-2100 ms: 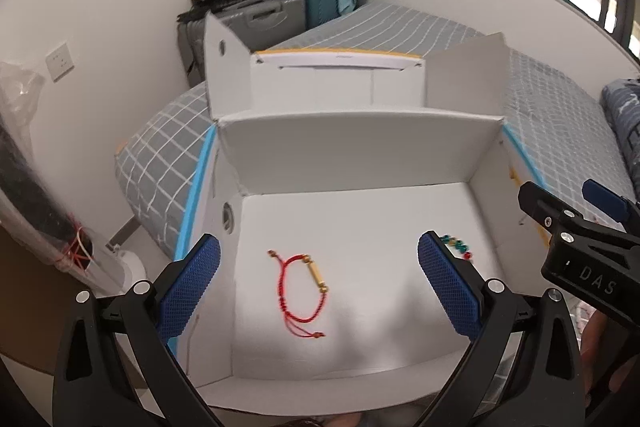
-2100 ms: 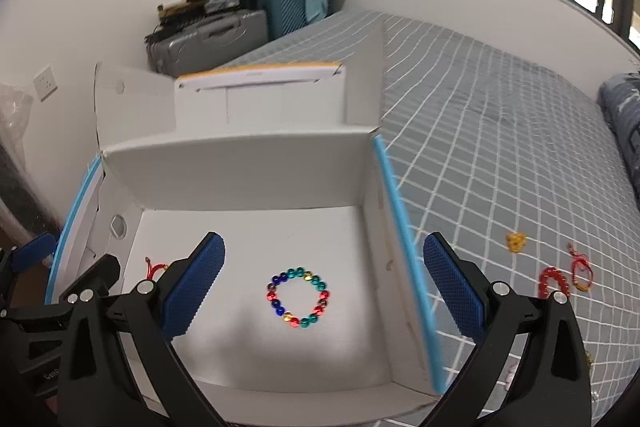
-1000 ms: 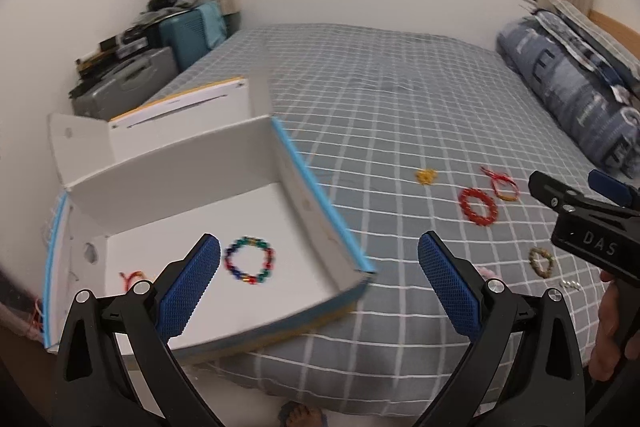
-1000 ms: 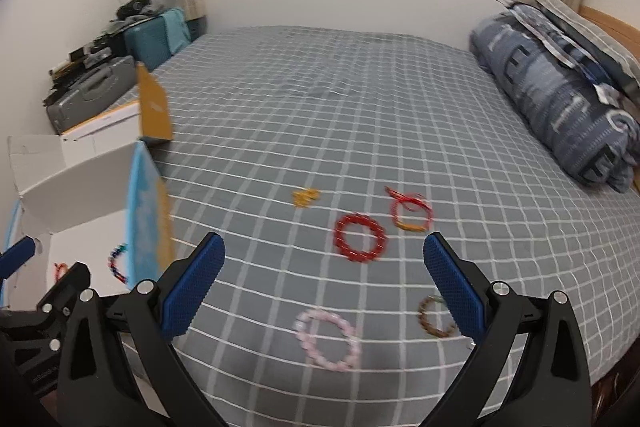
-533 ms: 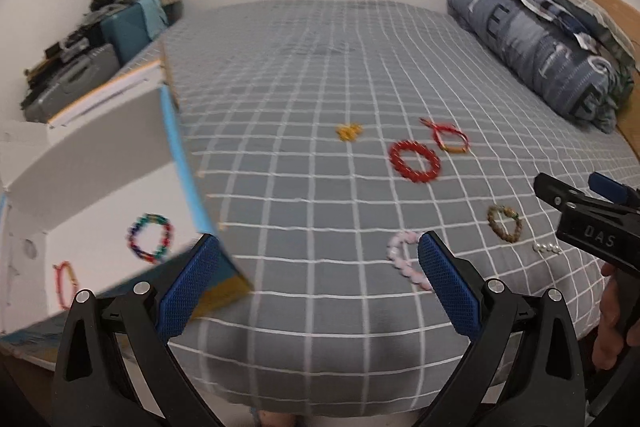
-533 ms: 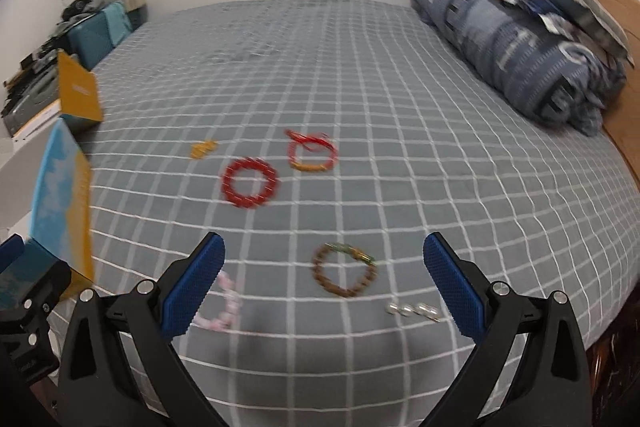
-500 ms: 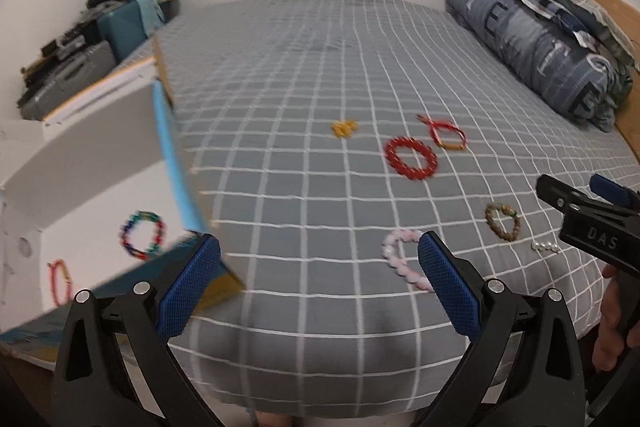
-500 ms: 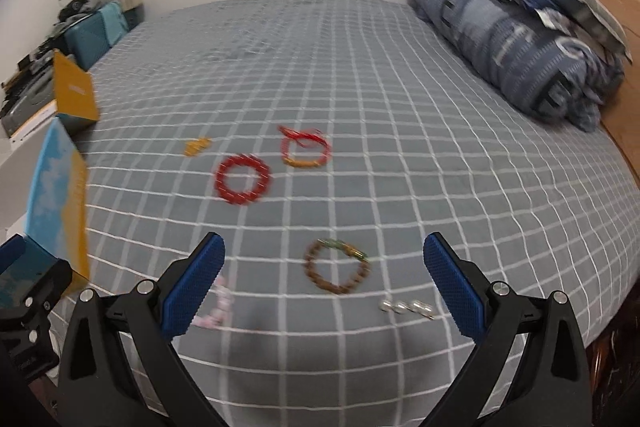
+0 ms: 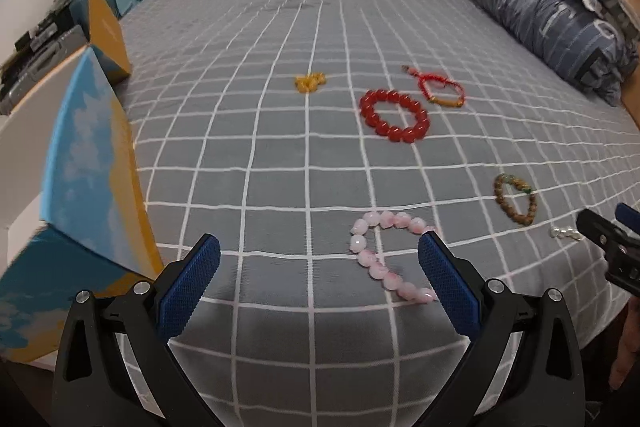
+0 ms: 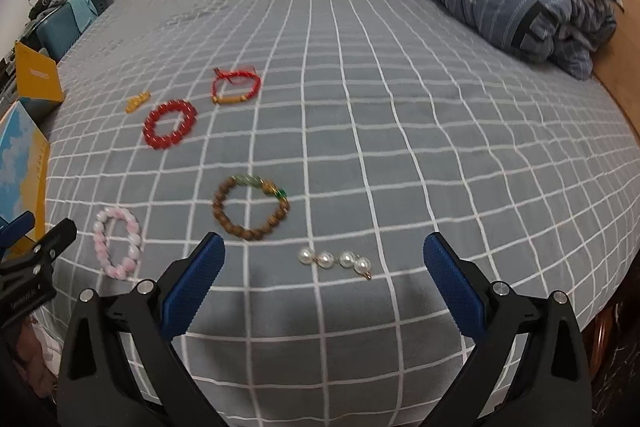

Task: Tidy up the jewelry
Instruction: 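Move both tools back over the remaining bracelets on the bed, then grasp the pink bead bracelet with the left tool while the right tool grasps the pearl piece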

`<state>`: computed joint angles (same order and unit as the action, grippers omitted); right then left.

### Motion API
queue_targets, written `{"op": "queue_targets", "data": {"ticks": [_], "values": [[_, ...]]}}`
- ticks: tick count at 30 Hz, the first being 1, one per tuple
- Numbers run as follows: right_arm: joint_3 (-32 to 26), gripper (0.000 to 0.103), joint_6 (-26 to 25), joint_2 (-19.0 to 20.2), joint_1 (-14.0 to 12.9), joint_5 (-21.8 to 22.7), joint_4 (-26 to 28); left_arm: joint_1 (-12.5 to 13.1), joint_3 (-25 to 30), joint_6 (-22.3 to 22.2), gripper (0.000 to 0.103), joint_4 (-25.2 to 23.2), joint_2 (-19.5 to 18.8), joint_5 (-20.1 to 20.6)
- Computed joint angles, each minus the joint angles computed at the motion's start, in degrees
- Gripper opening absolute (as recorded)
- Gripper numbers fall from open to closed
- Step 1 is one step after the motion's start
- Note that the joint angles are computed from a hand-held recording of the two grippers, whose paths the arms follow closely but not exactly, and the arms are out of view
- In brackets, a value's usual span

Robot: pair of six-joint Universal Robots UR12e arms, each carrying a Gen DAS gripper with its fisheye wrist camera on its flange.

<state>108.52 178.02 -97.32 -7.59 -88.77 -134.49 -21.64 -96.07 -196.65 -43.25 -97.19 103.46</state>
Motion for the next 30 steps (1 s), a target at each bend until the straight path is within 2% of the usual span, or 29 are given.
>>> {"op": "queue_targets", "data": {"ticks": [4,11,18,26,30], "values": [[0.2,0.096,0.4,0.8,-0.8,1.3,1.7,0.1,0.3,0.0,0.097,-0.9,-0.9,-0.4],[-0.3,0.096,0.0,2.1,-0.9,0.6,3.4,0.0,1.2,-0.1,0.097,-2.0,-2.5,-0.3],[-1.1,0.090,0.6,2.9,-1.2,1.1,5.8,0.3,2.4,-0.7,0.096,-4.6,-3.5,-1.7],[-1.2,0.078,1.2,3.3,-1.2,0.3,6.5,0.8,2.6,-0.5,0.081,-6.1,-3.4,-4.5],[-1.3,0.067,1.5,3.2,-1.4,0.3,6.6,0.8,2.5,-0.3,0.071,-6.2,-3.1,-5.1]]}}
